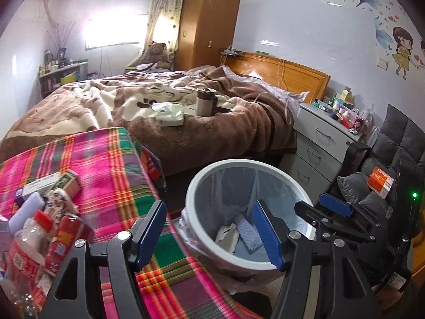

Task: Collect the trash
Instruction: 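Move both tools back toward the trash pile on the bed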

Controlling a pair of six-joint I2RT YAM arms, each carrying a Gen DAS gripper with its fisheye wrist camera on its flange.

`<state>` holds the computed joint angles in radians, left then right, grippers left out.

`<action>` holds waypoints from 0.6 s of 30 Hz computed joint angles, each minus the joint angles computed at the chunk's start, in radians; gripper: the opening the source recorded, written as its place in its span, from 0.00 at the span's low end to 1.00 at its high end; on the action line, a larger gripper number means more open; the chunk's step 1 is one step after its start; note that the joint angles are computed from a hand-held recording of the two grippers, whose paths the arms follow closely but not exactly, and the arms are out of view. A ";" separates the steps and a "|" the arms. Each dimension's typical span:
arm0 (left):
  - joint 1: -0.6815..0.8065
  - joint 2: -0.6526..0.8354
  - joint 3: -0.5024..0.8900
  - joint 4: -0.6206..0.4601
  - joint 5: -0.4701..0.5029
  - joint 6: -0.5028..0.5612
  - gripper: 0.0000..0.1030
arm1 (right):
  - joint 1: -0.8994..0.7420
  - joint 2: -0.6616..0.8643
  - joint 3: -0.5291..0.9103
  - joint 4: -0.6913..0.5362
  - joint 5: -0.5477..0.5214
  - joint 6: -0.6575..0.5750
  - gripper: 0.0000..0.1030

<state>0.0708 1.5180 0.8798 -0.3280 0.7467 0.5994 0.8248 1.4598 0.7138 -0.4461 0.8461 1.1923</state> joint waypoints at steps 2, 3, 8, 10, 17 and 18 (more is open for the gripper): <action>0.050 -0.012 -0.001 -0.009 0.017 0.027 0.65 | 0.012 0.015 0.020 0.008 0.005 -0.009 0.57; 0.071 -0.017 -0.004 -0.011 0.024 0.038 0.65 | 0.015 0.018 0.024 0.015 0.006 -0.014 0.58; 0.195 -0.006 0.012 -0.038 0.071 0.089 0.67 | 0.043 0.067 0.076 0.071 0.021 -0.067 0.59; 0.248 0.001 0.013 -0.029 0.080 0.113 0.67 | 0.052 0.088 0.094 0.111 0.030 -0.100 0.62; 0.398 0.107 0.084 -0.042 0.084 0.164 0.69 | 0.046 0.163 0.152 0.205 -0.001 -0.166 0.64; 0.415 0.127 0.096 -0.044 0.080 0.170 0.69 | 0.042 0.171 0.157 0.226 -0.011 -0.176 0.64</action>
<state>0.4856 1.6455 0.9760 -0.3718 0.8269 0.7698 0.8668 1.6312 0.8705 -0.2199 0.8353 1.0161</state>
